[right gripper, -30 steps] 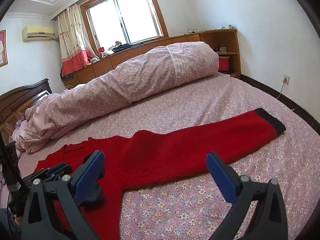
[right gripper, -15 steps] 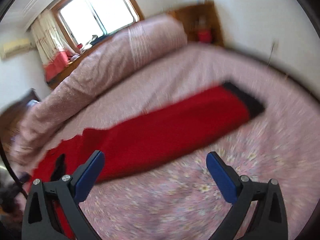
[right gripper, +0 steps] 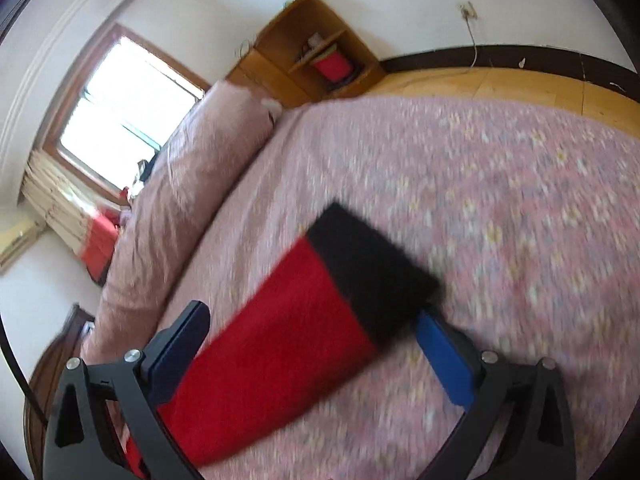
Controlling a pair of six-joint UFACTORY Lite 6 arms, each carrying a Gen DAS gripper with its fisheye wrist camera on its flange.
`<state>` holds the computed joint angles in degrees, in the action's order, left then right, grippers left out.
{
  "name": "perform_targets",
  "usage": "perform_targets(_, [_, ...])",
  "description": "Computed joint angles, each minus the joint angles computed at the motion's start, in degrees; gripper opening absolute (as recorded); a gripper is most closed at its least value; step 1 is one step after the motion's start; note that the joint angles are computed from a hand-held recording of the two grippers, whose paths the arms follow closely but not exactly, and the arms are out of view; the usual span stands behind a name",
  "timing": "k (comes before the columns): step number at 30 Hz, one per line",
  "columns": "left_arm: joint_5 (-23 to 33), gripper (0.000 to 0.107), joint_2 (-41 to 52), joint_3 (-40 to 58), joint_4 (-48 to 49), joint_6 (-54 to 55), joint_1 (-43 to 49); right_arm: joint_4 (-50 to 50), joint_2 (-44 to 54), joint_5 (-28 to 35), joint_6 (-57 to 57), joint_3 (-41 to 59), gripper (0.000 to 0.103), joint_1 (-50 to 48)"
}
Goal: Fold small clothes
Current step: 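Grasp the black cuff of the other sleeve with the right tool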
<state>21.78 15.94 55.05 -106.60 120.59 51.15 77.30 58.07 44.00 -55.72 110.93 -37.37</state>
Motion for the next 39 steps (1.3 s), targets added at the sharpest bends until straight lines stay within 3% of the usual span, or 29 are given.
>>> perform_targets(3, [2.5,0.038,4.96,6.48,16.02,-16.89,1.78,4.57,0.1,-1.6,-4.49,-0.61,0.103,0.5])
perform_targets(6, [4.05,0.038,4.17,7.07,16.74,-20.69,4.21,2.65,-1.13,-1.14,-3.84,-1.79,0.102,1.07])
perform_targets(9, [6.27,0.038,5.3,9.13,20.65,-26.79,5.71,2.37,-0.36,4.3,-1.93,-0.45,0.099,-0.01])
perform_targets(11, [6.06,0.038,3.7,7.34,20.28,-26.52,5.96,4.31,-0.17,5.69,-3.43,-1.13,0.084,-1.16])
perform_targets(13, [4.94,0.038,2.38,5.9,18.61,-24.52,4.92,5.76,0.68,4.51,-3.74,-1.69,0.042,-2.22])
perform_targets(15, [5.3,0.038,1.58,5.25,18.06,-23.3,4.28,6.87,1.62,2.86,-3.82,-2.16,0.015,-2.9])
perform_targets(19, [4.43,0.038,-1.12,2.74,11.89,-15.28,3.56,10.41,2.61,5.78,-3.56,-2.29,0.013,-4.56])
perform_targets(27, [3.7,0.038,-1.52,2.49,11.31,-12.75,3.04,4.14,-11.99,-5.7,-1.74,-8.33,0.014,7.46])
perform_targets(30, [4.13,0.038,-1.42,2.67,12.41,-13.99,3.16,4.59,-20.28,-11.03,-1.4,-12.76,0.012,16.06])
perform_targets(34, [5.55,0.038,-1.28,2.36,10.38,-10.45,3.56,13.88,-30.21,-16.68,-6.99,-16.75,0.012,32.69])
perform_targets(37, [11.1,0.038,-1.01,-0.62,1.27,2.97,6.09,18.42,-32.53,-24.64,-10.77,-15.62,0.012,46.21])
perform_targets(39, [13.74,0.038,-0.44,-4.55,-9.6,13.91,7.56,29.36,-31.75,-29.92,-20.31,-14.49,0.011,55.39])
